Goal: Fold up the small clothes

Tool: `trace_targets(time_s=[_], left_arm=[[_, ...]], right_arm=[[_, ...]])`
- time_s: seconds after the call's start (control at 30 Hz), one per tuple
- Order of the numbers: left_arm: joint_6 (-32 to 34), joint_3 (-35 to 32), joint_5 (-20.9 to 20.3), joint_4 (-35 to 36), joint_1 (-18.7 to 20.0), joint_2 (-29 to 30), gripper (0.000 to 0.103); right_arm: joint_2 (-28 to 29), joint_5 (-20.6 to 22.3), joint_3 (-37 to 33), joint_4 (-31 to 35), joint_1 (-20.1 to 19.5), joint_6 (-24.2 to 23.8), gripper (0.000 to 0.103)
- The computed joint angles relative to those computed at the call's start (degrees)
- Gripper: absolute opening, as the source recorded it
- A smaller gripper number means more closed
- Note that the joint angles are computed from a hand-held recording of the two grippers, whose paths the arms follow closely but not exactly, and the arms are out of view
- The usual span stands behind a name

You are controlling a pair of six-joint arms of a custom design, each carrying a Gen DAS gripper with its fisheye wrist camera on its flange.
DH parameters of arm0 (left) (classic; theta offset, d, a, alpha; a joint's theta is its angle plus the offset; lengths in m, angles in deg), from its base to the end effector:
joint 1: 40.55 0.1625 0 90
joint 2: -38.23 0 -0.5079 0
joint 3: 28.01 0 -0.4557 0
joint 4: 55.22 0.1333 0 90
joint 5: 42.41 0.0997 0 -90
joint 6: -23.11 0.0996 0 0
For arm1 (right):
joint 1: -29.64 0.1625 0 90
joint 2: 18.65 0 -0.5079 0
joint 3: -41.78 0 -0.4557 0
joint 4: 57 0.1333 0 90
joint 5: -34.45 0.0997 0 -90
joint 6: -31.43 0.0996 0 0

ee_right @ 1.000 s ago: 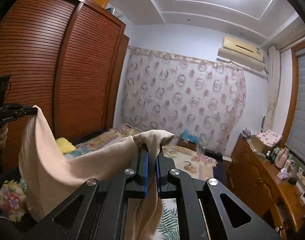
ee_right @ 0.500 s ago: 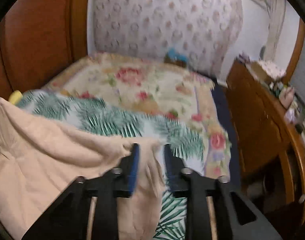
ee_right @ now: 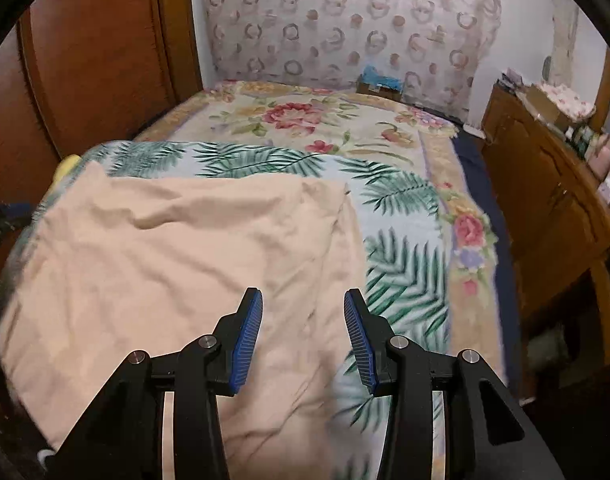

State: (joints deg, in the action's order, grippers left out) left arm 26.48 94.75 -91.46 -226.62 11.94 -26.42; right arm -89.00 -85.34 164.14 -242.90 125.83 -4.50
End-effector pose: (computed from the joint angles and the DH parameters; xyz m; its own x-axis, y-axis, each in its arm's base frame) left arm -0.1953 -0.5806 0.2049 -0.7227 0.2967 -0.6242 0.6028 0.7124 -0.3593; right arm 0.1462 -0.5706 0.2885 -0.6831 -0.2189 0.6967 -0.5910 0.7262 -0.3513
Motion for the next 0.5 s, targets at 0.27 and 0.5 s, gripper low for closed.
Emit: trace_targets(time_s=[0.27, 0.5], left_arm=[[-3.5, 6.3, -0.6, -1.3, -1.2, -2.9, 0.055], [-5.7, 6.6, -0.2, -0.6, 0.1, -2.3, 0.055]], right_arm=[[-6.9, 4.7, 12.2, -0.6, -2.3, 1.6, 0.044], [-7.3, 3.7, 14.9, -2.6, -2.8, 2.8, 0.044]])
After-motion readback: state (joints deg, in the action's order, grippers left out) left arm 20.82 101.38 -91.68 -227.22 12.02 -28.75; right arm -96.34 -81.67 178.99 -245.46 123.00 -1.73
